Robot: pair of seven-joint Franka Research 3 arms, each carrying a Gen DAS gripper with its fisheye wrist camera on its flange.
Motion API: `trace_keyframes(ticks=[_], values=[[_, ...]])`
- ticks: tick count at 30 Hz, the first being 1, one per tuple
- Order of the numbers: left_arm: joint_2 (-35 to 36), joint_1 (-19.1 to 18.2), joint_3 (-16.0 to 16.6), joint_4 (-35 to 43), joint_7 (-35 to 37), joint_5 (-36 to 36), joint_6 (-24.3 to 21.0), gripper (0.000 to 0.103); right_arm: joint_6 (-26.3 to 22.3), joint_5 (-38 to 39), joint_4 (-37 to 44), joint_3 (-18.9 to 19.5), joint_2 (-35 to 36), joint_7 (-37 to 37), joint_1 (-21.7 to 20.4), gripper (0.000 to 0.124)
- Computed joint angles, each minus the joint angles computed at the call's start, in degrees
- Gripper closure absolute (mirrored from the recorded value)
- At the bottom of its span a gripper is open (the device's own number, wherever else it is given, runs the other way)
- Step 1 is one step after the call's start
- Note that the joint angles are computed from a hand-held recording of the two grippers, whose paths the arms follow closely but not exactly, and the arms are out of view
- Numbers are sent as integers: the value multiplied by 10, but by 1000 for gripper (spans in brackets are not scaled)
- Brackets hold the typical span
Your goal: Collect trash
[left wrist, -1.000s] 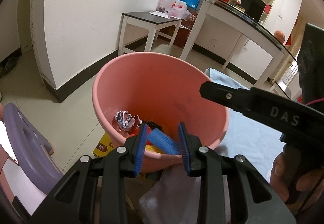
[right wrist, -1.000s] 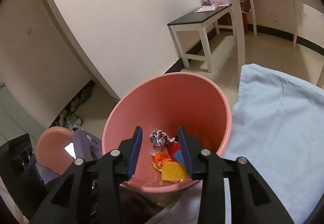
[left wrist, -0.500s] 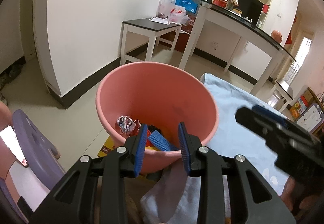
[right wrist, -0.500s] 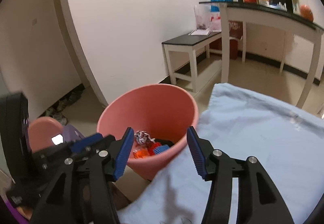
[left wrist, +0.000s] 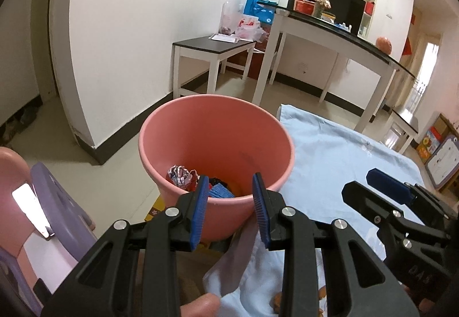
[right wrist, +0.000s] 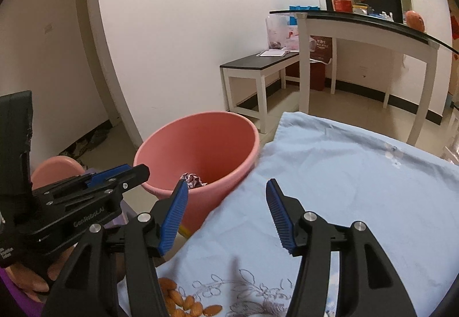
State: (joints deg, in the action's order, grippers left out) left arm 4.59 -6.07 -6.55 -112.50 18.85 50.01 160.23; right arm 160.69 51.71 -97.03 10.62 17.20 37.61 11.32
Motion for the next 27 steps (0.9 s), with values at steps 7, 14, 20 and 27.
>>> trace_keyframes(ticks=[7,14,20,27], values=[[-1,-12,-7,6,-9,19,-27,71,13,30,-26,1,-20,-24,-7,68],[2,-18,-10,14,-2,15,-40,71,19,59,-30,-2,-26,-47,-9,66],[4,-22,-11,18,5,13,-48,71,21,79,-38,-7,-35,-59,-10,65],[7,-26,-12,24,8,14,-54,71,21,94,-43,-13,-41,-66,-9,65]])
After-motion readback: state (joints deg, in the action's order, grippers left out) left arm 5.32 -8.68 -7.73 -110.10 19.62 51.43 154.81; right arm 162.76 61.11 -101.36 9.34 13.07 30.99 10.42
